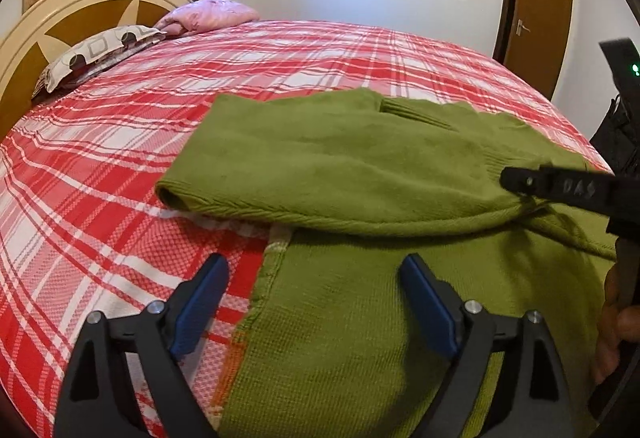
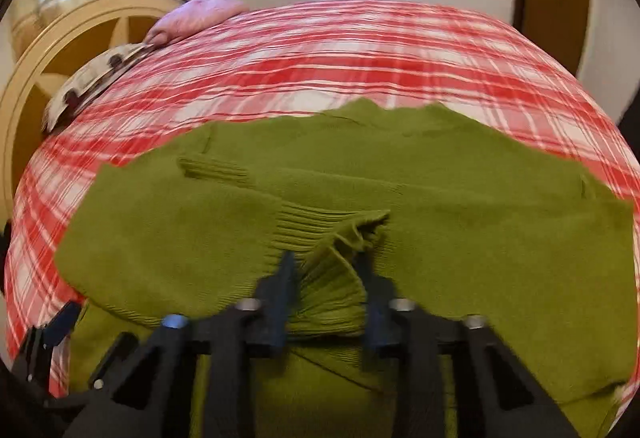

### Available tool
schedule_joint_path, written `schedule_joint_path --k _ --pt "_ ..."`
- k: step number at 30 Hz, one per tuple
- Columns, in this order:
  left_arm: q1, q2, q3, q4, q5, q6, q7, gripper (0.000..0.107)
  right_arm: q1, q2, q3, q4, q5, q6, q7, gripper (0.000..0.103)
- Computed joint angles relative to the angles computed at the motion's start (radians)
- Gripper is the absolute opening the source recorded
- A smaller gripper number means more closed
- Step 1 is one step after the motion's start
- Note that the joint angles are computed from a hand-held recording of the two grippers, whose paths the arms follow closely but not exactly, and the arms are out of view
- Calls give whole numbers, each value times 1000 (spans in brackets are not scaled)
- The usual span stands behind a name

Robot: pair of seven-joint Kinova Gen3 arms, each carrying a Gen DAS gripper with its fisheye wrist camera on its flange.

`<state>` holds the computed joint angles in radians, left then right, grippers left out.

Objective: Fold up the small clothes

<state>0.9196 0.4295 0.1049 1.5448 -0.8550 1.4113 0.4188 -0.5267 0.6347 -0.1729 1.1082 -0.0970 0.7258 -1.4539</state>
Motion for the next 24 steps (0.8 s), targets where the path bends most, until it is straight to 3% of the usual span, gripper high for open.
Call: schedule_joint_path --k 3,11,17,24 --pt "-1 2 0 -2 2 4 -5 93 -3 -3 0 -19 -1 7 4 10" --pt "-1 -5 2 11 0 -5 8 94 30 -150 -4 78 17 -198 46 9" --pt "-4 -8 4 13 3 -3 12 94 27 -209 106 170 117 -295 -43 9" --pt "-10 -7 3 10 10 0 9 96 101 -143 113 175 134 -219 -110 9"
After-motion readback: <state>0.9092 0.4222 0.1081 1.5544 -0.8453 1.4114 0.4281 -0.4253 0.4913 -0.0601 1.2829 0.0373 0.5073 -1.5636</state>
